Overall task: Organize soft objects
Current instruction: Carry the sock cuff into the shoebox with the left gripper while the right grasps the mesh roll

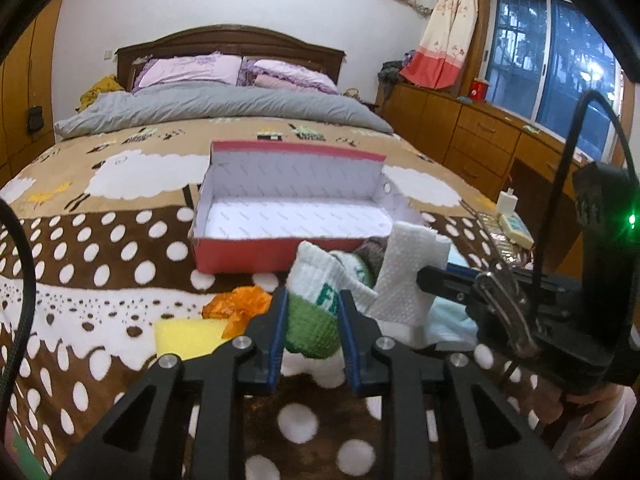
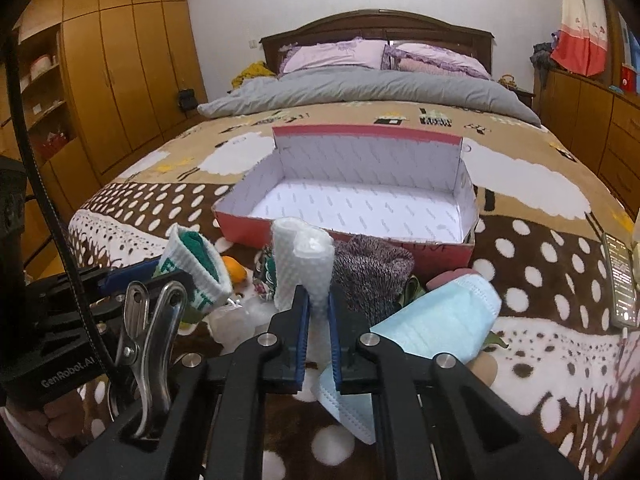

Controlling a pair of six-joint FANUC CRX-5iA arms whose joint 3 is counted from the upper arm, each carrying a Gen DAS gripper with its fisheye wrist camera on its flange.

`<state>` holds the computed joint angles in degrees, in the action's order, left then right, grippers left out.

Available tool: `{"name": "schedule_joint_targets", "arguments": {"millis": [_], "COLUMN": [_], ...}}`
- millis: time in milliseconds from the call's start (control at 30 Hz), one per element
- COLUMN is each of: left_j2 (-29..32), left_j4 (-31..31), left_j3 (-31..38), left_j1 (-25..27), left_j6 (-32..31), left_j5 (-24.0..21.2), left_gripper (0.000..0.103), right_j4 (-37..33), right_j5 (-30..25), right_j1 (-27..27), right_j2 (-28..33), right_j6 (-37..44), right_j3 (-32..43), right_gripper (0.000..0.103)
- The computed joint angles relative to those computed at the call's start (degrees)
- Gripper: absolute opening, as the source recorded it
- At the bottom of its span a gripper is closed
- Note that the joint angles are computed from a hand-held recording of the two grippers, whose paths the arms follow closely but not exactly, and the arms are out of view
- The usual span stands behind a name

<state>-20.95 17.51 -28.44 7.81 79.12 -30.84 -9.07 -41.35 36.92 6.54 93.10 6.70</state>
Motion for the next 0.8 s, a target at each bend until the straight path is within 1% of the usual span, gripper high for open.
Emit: {"name": "schedule_joint_targets", "arguments": {"millis": [167,300,400,567,800], "left_j2": [0.0,0.8,1.4,3.0,6.1], "left_j4": [-2.1,-1.6,-2.4,-2.6,-4.3], "left_j3": [1.8,3.0,4.1,6.0,9.3], "left_j1": [-0.4,-0.1,-0.1,0.2,0.1], "left_j6": [1.9,1.9,2.4,2.2,4.0], "left_j5": [-0.2,-0.3,0.2,0.9,1.7], "left_gripper": [0.025,0.025,0.025,0.025,0.026], "right_j4": [-0.3,-0.4,-0.5,0.3,2.5], "right_j5": [0.6,0.5,0.5,0.4,2.1], "right_j1": [0.0,0.0,-0.1,-0.6,-1.2], "right_j2": [-1.1,-1.4,-1.6,-0.9,0.7], "right_j6": [0.7,1.4,1.8,1.3,0.3], "right_j3": [-0.3,0.1,0.4,1.8,3.9], "right_gripper": [0.01,0.01,0.011,0.01,0.011]}}
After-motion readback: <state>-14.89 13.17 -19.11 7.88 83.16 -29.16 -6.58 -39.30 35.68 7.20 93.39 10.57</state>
